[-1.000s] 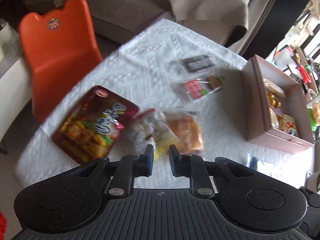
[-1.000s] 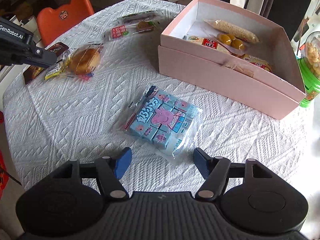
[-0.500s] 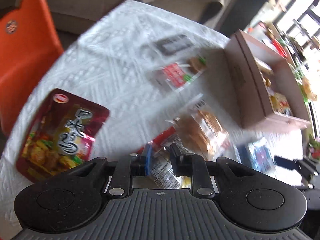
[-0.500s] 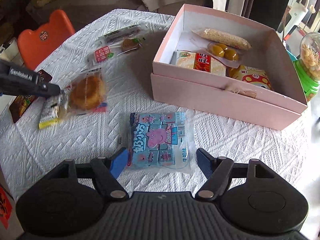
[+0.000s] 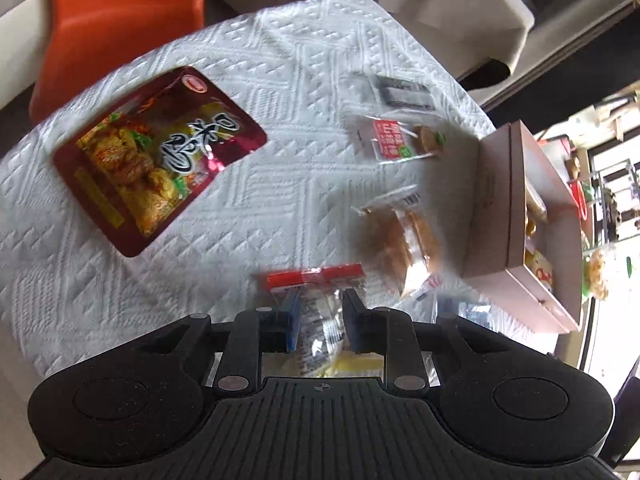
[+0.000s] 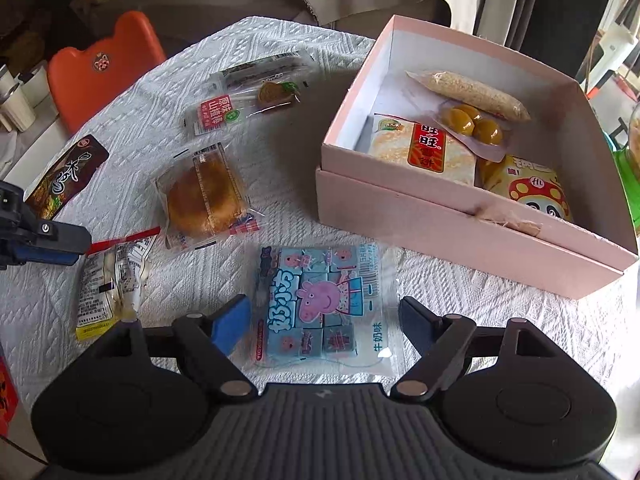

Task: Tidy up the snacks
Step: 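Grasp the two red-topped cookie packs with the left gripper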

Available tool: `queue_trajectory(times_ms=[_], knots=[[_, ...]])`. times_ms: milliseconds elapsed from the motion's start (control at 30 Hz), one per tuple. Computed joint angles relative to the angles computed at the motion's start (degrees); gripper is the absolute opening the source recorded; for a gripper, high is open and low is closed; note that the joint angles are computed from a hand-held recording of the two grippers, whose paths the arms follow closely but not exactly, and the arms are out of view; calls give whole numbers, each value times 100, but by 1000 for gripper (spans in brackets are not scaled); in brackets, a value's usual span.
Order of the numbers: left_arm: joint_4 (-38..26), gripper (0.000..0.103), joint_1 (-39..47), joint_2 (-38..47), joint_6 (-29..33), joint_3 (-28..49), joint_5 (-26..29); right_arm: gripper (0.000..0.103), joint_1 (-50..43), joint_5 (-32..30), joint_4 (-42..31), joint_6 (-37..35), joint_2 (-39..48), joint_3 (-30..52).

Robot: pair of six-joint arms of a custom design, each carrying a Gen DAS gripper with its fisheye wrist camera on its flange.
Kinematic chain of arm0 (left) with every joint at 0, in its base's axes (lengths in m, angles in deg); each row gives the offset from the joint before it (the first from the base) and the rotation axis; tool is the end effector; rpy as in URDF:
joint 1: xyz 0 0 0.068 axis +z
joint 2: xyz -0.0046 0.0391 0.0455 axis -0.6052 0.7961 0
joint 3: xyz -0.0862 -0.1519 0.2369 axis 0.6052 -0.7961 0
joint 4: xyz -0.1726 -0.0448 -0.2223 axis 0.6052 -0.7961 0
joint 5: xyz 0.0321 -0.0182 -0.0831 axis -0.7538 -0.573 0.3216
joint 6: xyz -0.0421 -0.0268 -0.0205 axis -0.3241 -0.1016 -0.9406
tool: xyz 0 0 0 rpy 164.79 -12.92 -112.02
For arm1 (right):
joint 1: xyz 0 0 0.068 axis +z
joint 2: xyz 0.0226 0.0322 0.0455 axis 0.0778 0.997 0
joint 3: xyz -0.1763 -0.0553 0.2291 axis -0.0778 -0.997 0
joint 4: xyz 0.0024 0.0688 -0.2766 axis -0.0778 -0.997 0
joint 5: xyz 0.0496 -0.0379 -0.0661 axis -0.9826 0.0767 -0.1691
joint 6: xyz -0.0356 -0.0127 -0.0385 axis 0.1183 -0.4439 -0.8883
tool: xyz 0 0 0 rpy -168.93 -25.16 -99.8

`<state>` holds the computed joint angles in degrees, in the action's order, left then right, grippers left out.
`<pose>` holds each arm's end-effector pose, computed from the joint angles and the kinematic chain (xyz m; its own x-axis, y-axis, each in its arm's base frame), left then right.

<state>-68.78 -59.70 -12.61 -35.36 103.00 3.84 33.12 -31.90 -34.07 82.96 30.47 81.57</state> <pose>0.1252 -0.0498 0.1606 -0.6666 -0.7076 -0.2343 -0.5921 0.6936 -0.4103 0.2185 0.1237 0.1242 -0.7206 -0.5202 -0.4584 -0.6038 0.7958 0.0460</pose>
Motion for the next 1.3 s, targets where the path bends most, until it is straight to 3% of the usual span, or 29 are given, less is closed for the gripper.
queue_trajectory(times_ms=[167,300,600,667,767,833,967,1167,1300], knots=[[-440,27,-1651,2699,408,1435,-1364,80,-154,-71,-65,-510,-312,-244],[-789,27,-2102,3609,208,2028,-1777,81,-560,-383,-356,-765,-456,-316],[-476,32,-1742,3428,75,2003,-1344,88,-977,-695,-404,-1561,-678,-557],[-546,34,-1830,3148,-384,1897,-1443,89,-995,-703,-303,-1681,-752,-669],[-1222,33,-2252,3114,-1249,2063,-1877,90,-1104,-819,-155,-1809,-879,-832],[-1108,33,-2357,2962,-1522,1944,-1796,92,-1154,-886,-83,-1841,-888,-876],[-840,35,-2348,3556,-1173,2074,-1591,96,-1220,-923,29,-1820,-886,-934],[-996,35,-2606,3825,-1407,2439,-2236,96,-1336,-1049,242,-1888,-1008,-1120],[-815,35,-2341,4039,-925,2478,-2122,97,-1375,-1096,370,-1875,-1072,-1229]])
